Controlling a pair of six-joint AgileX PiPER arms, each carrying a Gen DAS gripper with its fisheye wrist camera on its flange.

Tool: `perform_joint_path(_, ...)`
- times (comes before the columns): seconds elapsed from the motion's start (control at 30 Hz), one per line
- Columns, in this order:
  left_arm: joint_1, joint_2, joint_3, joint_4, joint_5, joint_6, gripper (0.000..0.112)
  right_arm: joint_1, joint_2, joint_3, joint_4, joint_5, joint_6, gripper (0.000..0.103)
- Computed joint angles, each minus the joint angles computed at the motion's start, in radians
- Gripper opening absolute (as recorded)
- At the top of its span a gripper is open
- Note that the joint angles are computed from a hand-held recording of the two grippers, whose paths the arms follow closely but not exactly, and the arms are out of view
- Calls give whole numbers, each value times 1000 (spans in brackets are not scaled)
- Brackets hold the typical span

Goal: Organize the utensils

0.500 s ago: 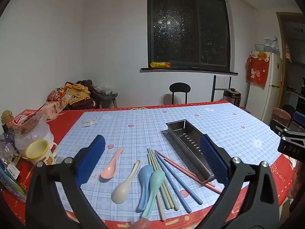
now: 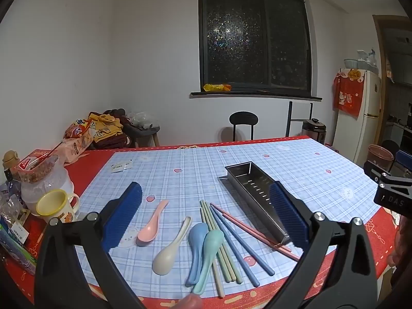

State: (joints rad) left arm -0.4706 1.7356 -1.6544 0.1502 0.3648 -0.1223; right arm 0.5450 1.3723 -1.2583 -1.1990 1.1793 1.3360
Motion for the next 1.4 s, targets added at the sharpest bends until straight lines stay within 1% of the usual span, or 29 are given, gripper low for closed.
perform_joint_path(0.03,8,-1,-3,-29,3,27,98,-1,0,0,1,-1,-1,98)
perform_joint_path(0.23,6,-2,1,-22,2,21,98,-6,-1,4,1,-8,1,98)
perform_joint_path(0.27,12,5,-8,-48,4,51,98,-7,-1,6,0,-9,3,98)
perform_joint_path(0.47,16,2,-3,-67,5,71,98,-9,-1,6,1,-13,2,98)
perform_joint_path(0.97,18,6,-8,-74,16,84,98,-13,0,1,10,-11,-6,98)
perform_joint_path(1.0,17,5,-8,-74,16,84,98,-25,3,8,9,-24,0,98)
perform_joint_path(1.1,18,6,-8,-77,16,86,98,-24,2,9,9,-23,2,98)
perform_joint_path(1.4,13,3,1,-55,11,66,98,-28,1,12,16,-25,0,98)
